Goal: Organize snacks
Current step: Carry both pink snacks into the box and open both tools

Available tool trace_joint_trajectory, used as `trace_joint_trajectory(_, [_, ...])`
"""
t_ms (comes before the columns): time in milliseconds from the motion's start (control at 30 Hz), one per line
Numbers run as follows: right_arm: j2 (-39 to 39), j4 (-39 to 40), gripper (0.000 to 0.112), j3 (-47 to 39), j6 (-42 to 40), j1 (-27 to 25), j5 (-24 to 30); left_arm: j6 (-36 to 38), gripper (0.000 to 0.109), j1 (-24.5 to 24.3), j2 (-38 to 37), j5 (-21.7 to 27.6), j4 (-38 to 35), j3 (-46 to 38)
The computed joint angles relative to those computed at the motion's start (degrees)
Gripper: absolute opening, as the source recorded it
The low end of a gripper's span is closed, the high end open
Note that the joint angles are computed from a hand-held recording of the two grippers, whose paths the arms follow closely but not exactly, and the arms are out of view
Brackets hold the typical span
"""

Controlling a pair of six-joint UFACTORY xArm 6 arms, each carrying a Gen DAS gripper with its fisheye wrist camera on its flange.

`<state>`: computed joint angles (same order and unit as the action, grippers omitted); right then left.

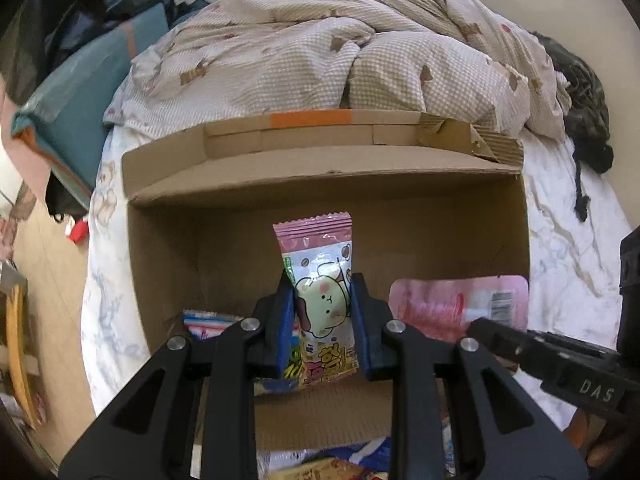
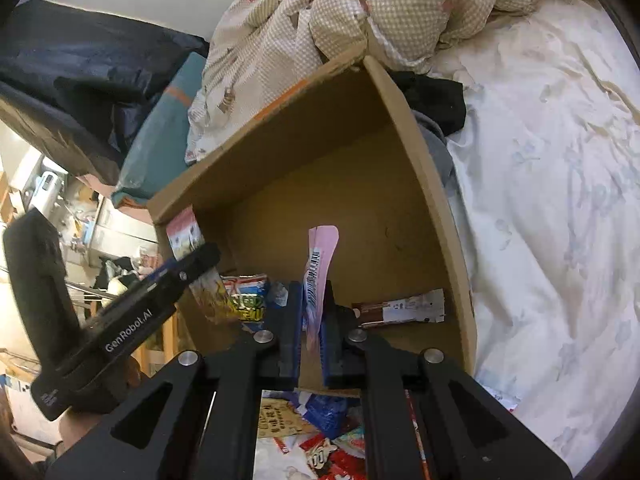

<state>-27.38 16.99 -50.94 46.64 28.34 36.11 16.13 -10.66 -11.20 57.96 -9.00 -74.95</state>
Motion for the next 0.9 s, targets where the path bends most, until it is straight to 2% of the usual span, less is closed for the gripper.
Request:
trace_joint_trajectory(233, [2.42,-0.91,0.007,-1.36,1.46,0.22,3.67,-1.08,0.022,0.48,2.35,-1.32,1.1,1.45])
trace_joint_trajectory(400, [4.32,-1.18,0.007,-2.86,1.91,0.33,5.83,-1.32,0.023,0.89,2.88,-4.19,1.06,2.93])
trace_joint_trajectory(600, [5.55,-2.92,0.012,-4.56,2.78,0.46,7.05,-0.84,0.024,1.03,2.05,-3.63,-0.14,3.61])
trace_joint_trajectory(667, [5.74,-3.25,0.012,-5.07,3.02,0.4,7.45,0.57,0.031,1.03,1.81,-3.2,-1.4,3.39])
trace_joint_trajectory(733, [6.06,-4.42,0.012,-5.67,3.4,0.54,7.47,1.21,0.05,0.93,1.29,-3.78,-1.38,3.58])
trace_joint_trajectory(800, [6.53,-6.11,0.012,-6.59,3.63,0.85,8.51,1.05,0.065,1.11,0.37,-5.41,-1.37,4.26])
trace_joint_trajectory(900, [6.77,-9.08,0.012,-7.56,4.64,1.34,9.86,0.19,0.073,1.91,0.37,-5.23,-1.82,3.37])
